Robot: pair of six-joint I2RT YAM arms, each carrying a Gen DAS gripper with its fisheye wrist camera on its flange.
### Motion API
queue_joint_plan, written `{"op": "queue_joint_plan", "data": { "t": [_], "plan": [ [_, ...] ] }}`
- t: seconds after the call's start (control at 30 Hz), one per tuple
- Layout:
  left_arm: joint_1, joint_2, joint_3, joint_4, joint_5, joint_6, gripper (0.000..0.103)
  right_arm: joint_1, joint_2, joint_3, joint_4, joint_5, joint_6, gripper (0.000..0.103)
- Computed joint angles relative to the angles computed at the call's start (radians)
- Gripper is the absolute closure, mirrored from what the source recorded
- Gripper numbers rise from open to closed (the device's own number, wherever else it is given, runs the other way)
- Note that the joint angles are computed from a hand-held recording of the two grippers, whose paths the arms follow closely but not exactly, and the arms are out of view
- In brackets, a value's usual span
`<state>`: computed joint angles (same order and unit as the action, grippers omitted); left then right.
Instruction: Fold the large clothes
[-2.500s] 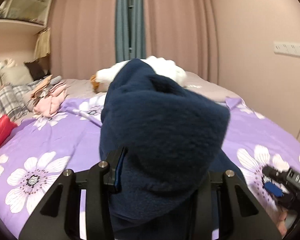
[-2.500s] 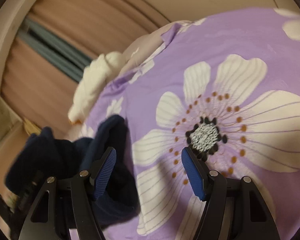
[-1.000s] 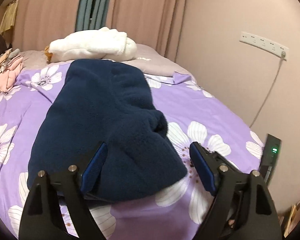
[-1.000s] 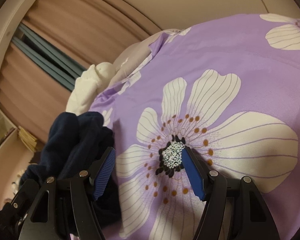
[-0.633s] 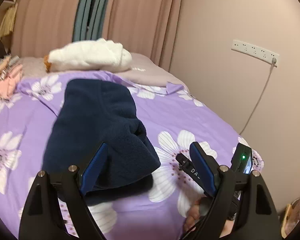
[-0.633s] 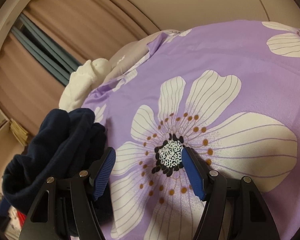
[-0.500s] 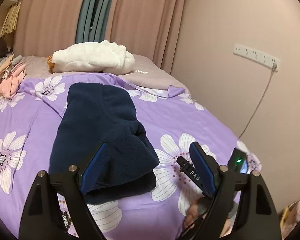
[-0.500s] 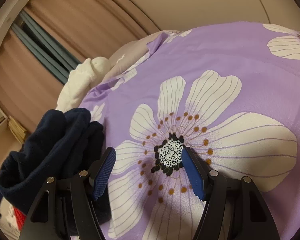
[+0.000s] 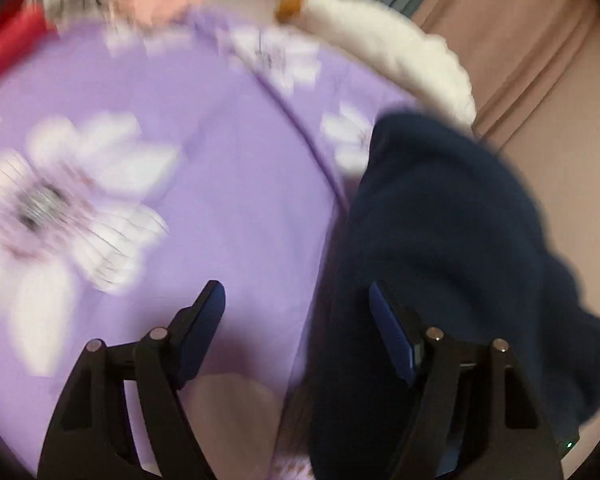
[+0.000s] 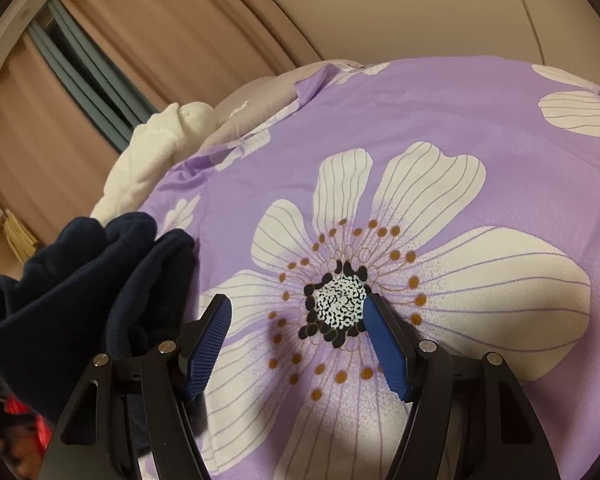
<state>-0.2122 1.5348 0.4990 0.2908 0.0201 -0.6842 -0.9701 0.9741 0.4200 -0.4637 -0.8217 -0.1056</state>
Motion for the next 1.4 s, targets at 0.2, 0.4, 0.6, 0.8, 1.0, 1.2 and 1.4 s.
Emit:
{"op": "queue_joint_plan", "data": {
  "t": [0.2,0.4,0.6,0.8,1.0,1.2,1.4],
  "plan": [
    [-0.149,-0.028,-0.031,0.148,-0.124,0.09,0.041,0.037,-0.016,-0.005,0.02,0.046,0.028,0.032],
    [-0.322,-0.027,-0.029,0.198,-0.212,0.12,0.035,-0.033,0.06,0.038,-0.014,-0.117,0.081,0.028],
    [-0.316,0.004,-0.029,0.197,-0.244,0.081,0.032,-0.198,0.194,0.148,-0.369,-0.497,-0.164,0.019],
    [-0.335,-0.001,-0.04,0.201,-0.256,0.02,0.029,0.0,0.014,0.129,-0.45,-0.496,-0.079,0.019],
    [-0.305,-0.011,-0.015,0.157,-0.223,0.045,0.029,0.329,-0.217,0.022,-0.155,-0.3,0.381,0.024],
    [-0.282,-0.101,-0.122,0.219,-0.208,0.067,0.029,0.529,-0.422,-0.058,0.026,-0.006,0.593,0.07],
    [-0.244,-0.375,-0.229,0.076,-0.248,0.171,0.031,0.69,-0.509,-0.04,0.011,0.246,0.671,0.072]
  ]
}}
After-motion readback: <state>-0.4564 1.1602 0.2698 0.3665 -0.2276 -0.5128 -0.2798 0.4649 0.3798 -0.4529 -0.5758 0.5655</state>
